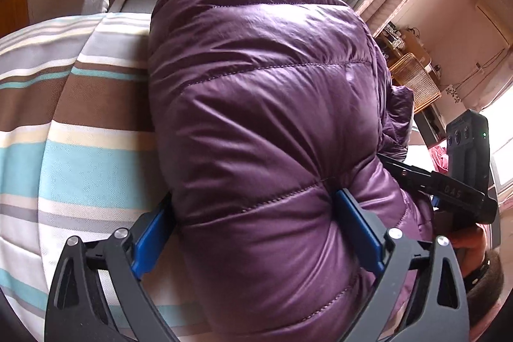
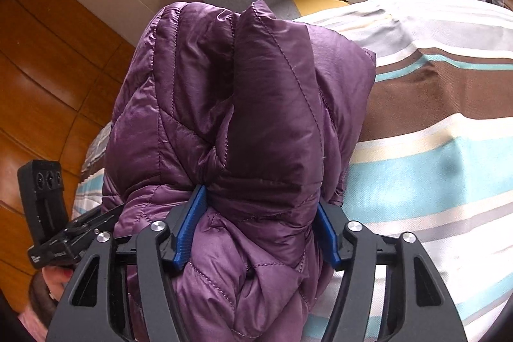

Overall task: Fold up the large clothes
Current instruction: 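Hold the bundle edge with the right gripper while the left gripper presses the bundle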

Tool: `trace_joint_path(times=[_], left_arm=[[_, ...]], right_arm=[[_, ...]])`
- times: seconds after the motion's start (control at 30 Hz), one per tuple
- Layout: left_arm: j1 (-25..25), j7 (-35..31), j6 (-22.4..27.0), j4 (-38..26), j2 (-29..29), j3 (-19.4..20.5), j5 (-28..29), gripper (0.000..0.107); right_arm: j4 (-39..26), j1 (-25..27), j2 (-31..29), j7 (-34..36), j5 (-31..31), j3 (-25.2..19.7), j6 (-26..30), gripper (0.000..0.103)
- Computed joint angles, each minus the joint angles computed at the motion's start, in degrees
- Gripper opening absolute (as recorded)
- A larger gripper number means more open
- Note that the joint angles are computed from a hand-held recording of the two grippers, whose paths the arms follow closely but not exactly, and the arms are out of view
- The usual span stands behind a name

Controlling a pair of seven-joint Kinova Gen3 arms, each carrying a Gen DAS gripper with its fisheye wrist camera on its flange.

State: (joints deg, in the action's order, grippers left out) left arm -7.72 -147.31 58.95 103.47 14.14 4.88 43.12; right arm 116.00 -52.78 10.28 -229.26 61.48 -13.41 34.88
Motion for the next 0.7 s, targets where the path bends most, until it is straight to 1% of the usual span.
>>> trace_joint_path(times=[0.07, 0.1, 0.13, 0.17, 0.2, 0.27, 0.33, 0.4, 0.47, 0.53, 0.6, 0.63, 0.7], left_arm=[[0.30, -0.47, -0.80, 0.54, -0.86, 0.05, -0.31, 0.093], [0.42, -0.37, -0.77, 0.50, -1.07, -0.02, -0.59, 0.094], [0.36, -0.11, -0.38, 0.08, -1.04, -0.21, -0.96, 0.095], [0.63, 0.65, -0.24, -0.46, -1.18, -0.30, -1.63, 0.095], [0.88, 0.66, -0.69, -0.42, -1.65, -0.29, -2.11, 0.096], [1.77, 0.20, -2.54, -0.32, -3.06, -0.15, -3.20, 0.099], [2.40, -1.02, -4.46, 0.76, -4.21, -0.02, -3.27, 0.099], [2.97, -0.79, -5.28, 1.20, -4.50, -0.06, -3.06, 0.100], [3.19, -0.51, -5.64, 1.63, -4.54, -0.11, -2.32, 0.099], [3.78, -0.54, -7.45, 3.06, -5.42, 0.00, -1.68, 0.099], [4.23, -0.78, -8.56, 3.75, -5.79, 0.03, -1.34, 0.097], [4.40, -1.12, -8.81, 4.00, -6.05, 0.00, -1.18, 0.094], [3.76, -2.85, -8.65, 4.48, -6.47, -0.44, -0.53, 0.089]], right_arm=[[0.49, 1.17, -0.20, -1.86, 1.66, -1.96, 0.35, 0.056], [0.43, 1.10, -0.28, -1.40, 1.41, -2.09, 0.51, 0.056], [0.57, 0.30, -0.56, -1.10, 1.20, -1.16, 0.04, 0.056], [1.32, -0.09, -1.03, -1.66, 1.92, -0.32, -1.23, 0.057], [1.77, -0.15, -1.28, -2.47, 2.70, -0.54, -1.73, 0.059], [3.40, 0.98, -1.86, -4.24, 4.87, -0.22, -4.74, 0.065], [5.29, 1.80, -2.80, -7.66, 8.13, -0.12, -7.00, 0.065], [5.59, 2.53, -2.55, -9.23, 9.49, -0.65, -7.22, 0.065], [4.89, 2.73, -1.73, -9.21, 9.25, -1.09, -6.18, 0.066], [5.34, 2.00, -1.79, -9.78, 9.04, -0.95, -5.03, 0.066], [4.44, 2.16, -1.31, -8.73, 8.17, -2.16, -3.16, 0.058], [4.02, 1.37, -0.91, -8.97, 8.33, -2.08, -2.28, 0.055], [3.61, 0.21, -0.60, -10.01, 9.06, -2.46, -0.48, 0.046]])
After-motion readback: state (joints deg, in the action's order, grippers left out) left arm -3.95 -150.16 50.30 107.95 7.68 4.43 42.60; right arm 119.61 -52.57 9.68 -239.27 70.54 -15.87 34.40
